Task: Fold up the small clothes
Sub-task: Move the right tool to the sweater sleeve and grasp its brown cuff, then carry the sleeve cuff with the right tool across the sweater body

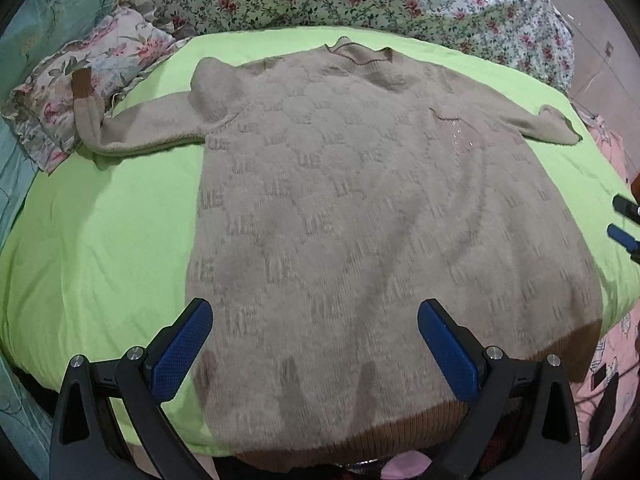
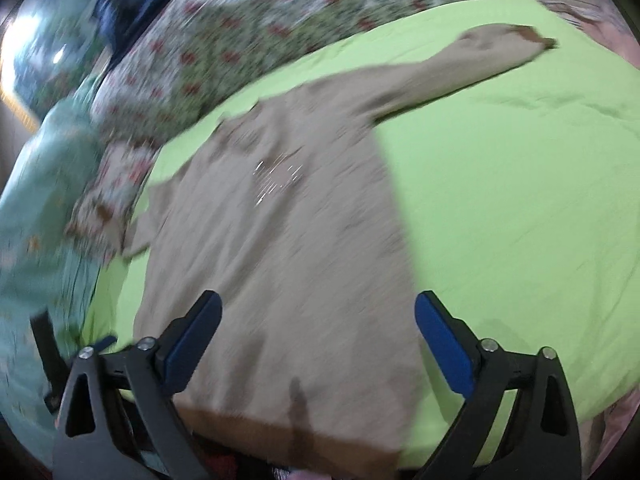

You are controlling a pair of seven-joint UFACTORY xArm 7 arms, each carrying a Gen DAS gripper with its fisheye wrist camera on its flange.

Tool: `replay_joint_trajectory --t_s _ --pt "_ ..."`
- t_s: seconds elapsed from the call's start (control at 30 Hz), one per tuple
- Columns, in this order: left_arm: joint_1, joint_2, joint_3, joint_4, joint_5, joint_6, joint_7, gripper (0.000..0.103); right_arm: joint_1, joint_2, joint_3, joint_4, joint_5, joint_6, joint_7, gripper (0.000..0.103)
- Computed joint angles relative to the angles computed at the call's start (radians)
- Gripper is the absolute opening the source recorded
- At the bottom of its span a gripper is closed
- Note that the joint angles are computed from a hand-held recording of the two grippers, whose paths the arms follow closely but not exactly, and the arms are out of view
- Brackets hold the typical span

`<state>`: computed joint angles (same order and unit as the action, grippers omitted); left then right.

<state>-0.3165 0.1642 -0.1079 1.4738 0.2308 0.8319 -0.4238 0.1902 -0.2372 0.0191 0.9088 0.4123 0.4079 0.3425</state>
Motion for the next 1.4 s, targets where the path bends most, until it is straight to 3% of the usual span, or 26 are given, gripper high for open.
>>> replay_joint_trajectory --t_s 0.27,0.53,0.67,0.9,0.93,0.97,1.03,1.13,1.2,1.37,1.4 --pt "-0.005 0.081 0.012 0.102 0.003 -0.028 -0.005 0.103 -0.12 0.139 -0.124 0.099 0.127 -0.068 -0.094 0.073" --pt "-0.014 0.207 0.024 0.249 -0.053 0.017 -0.003 0.103 -0.317 0.465 -0.12 0.399 0.157 -0.032 -0.088 0.06" --pt "-0.025 0.286 0.035 0.341 -0.064 0.081 0.008 0.103 -0.37 0.662 -0.12 0.61 0.051 -0.02 -0.022 0.059" --pt "-0.026 0.405 0.044 0.504 -0.11 0.144 0.031 0.103 -0.422 0.839 -0.111 0.826 -0.081 -0.02 0.114 0.057" --pt "-0.029 0.422 0.047 0.528 -0.112 0.151 0.031 0.103 -0.429 0.852 -0.109 0.847 -0.1 -0.014 0.129 0.048" --pt "-0.029 0.443 0.047 0.561 -0.12 0.159 0.034 0.103 -0.434 0.874 -0.107 0.889 -0.124 0.017 0.144 0.031" --pt "-0.033 0.469 0.05 0.601 -0.127 0.167 0.037 0.103 -0.449 0.874 -0.082 0.904 -0.153 0.037 0.147 0.008" --pt "-0.037 0.486 0.054 0.631 -0.134 0.162 0.042 0.103 -0.473 0.807 -0.002 0.832 -0.132 -0.044 0.078 0.007" --pt "-0.034 0.478 0.051 0.618 -0.145 0.143 0.046 0.103 -0.497 0.739 0.09 0.777 -0.077 -0.081 -0.028 0.007" --pt "-0.024 0.402 0.047 0.493 -0.161 0.084 0.046 0.103 -0.511 0.655 0.282 0.736 0.134 -0.085 -0.298 0.007" --pt "-0.02 0.389 0.045 0.47 -0.165 0.073 0.045 0.103 -0.496 0.653 0.294 0.742 0.153 -0.074 -0.323 0.007"
